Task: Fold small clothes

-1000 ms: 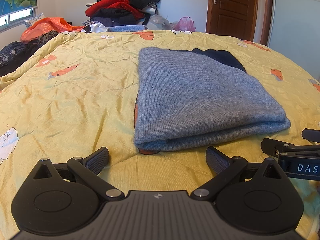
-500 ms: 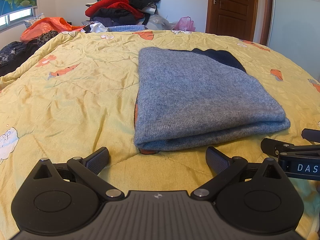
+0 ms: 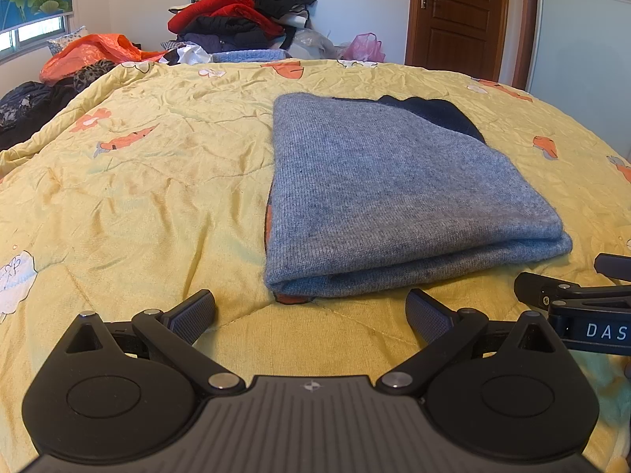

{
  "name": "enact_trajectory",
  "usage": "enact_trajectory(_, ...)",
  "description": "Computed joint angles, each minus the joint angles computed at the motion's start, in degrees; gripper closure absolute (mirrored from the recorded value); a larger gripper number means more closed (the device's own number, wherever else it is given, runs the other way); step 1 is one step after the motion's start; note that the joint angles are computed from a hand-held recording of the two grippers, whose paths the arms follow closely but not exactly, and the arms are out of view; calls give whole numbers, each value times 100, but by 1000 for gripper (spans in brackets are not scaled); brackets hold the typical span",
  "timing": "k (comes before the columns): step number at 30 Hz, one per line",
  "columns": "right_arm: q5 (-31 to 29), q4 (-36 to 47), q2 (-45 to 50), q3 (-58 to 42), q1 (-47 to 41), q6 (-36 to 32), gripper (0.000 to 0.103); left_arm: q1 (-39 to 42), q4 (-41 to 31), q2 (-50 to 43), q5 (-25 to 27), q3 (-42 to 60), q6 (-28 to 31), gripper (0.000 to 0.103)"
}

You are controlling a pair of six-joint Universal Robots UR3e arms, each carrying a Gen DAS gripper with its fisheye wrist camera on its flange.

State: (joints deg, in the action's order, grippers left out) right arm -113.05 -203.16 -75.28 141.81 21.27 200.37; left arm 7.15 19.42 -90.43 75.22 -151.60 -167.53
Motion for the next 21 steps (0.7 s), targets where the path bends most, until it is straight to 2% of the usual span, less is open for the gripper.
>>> enact_trajectory(21, 0, -12, 6, 5, 0, -1, 0, 144, 86, 61, -94, -113, -109, 0)
